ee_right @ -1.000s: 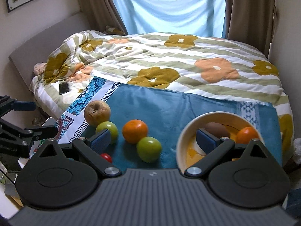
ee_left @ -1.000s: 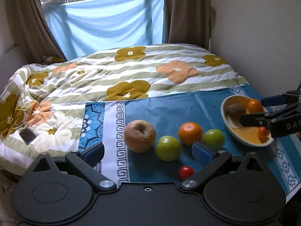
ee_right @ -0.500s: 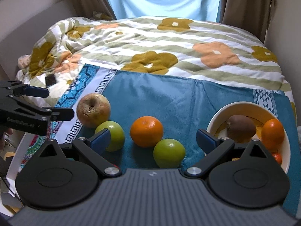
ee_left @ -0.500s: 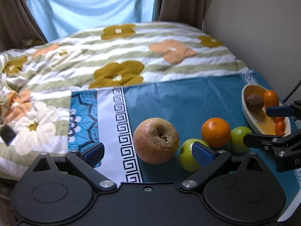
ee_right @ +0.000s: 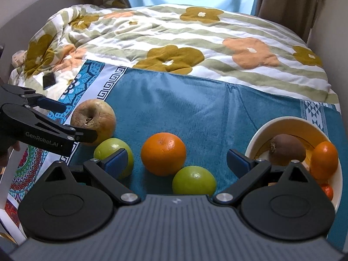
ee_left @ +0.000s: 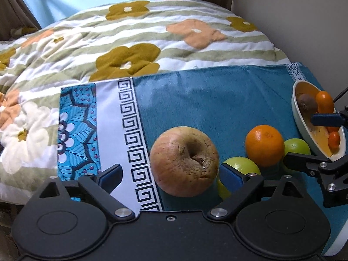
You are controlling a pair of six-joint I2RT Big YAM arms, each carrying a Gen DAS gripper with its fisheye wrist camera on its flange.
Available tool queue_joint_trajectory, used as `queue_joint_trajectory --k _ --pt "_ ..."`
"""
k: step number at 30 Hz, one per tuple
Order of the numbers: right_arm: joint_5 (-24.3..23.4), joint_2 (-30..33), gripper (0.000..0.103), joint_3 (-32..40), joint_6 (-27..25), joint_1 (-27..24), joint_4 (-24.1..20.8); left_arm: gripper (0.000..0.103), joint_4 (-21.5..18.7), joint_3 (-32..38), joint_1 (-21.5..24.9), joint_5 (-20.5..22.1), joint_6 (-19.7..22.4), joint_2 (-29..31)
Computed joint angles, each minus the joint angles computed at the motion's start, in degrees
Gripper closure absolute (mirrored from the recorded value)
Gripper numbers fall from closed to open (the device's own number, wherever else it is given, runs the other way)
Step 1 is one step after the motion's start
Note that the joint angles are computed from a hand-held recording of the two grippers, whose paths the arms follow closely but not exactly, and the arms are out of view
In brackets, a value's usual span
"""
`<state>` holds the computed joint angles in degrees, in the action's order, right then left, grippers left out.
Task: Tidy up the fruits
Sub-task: 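Withdraw both tools and move the left tool toward the wrinkled apple, then close the left tool on the wrinkled apple while the right tool closes on the large orange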
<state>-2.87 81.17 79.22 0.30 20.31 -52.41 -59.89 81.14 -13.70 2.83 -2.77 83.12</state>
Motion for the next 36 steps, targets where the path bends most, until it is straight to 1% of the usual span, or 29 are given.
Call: queue_joint_trajectory --k 3,5,6,10,12,13,14,16,21,24,28,36 --pt "-0.7 1.4 0.0 1.2 -2.9 -0.2 -1.2 0.008 -0.4 0.4 0.2 1.6 0.1 0.8" --pt "-0.7 2.1 0.0 1.7 -4.7 -0.2 -1.8 0.012 -0.7 0.6 0.3 2.0 0.0 1.2" --pt "-0.8 2.4 0.0 2.0 -5.4 -0.2 -2.1 0.012 -0.8 0.8 0.4 2.3 0.0 1.5" --pt "-1.6 3.6 0.0 2.9 -6.8 -0.4 -3.3 0.013 -0.5 0.7 0.7 3.4 -0.7 1.7" --pt "-1.9 4.0 0.0 3.2 -7.4 -0.5 -3.8 0.018 0.2 0.3 0.8 4.3 -0.6 1.5" --pt "-2.1 4.2 0.0 3.3 -7.6 -0.5 -4.0 0.024 0.5 0.1 0.8 5.2 -0.4 1.3" --pt "-2.2 4.4 0.0 3.5 -7.9 -0.6 -4.3 0.025 0.6 0.0 0.8 5.5 -0.3 1.3" --pt "-2.4 4.7 0.0 3.7 -8.4 -0.6 -4.6 0.026 0.8 -0.1 0.4 4.7 0.3 1.1" --pt "-3.3 5.8 0.0 4.4 -10.7 -0.8 -5.2 0.026 1.0 -0.3 0.4 4.6 0.5 1.0" --pt "-3.7 6.2 0.0 4.6 -12.2 -0.7 -5.2 0.026 1.0 -0.7 0.3 3.8 1.1 0.5" --pt "-4.8 7.2 0.009 5.2 -12.4 -0.7 -6.3 0.026 1.3 -1.8 0.7 3.8 0.9 -0.4" --pt "-5.6 7.9 0.018 5.0 -12.4 -0.4 -5.9 0.026 1.8 -3.8 1.0 3.0 -1.1 -2.5"
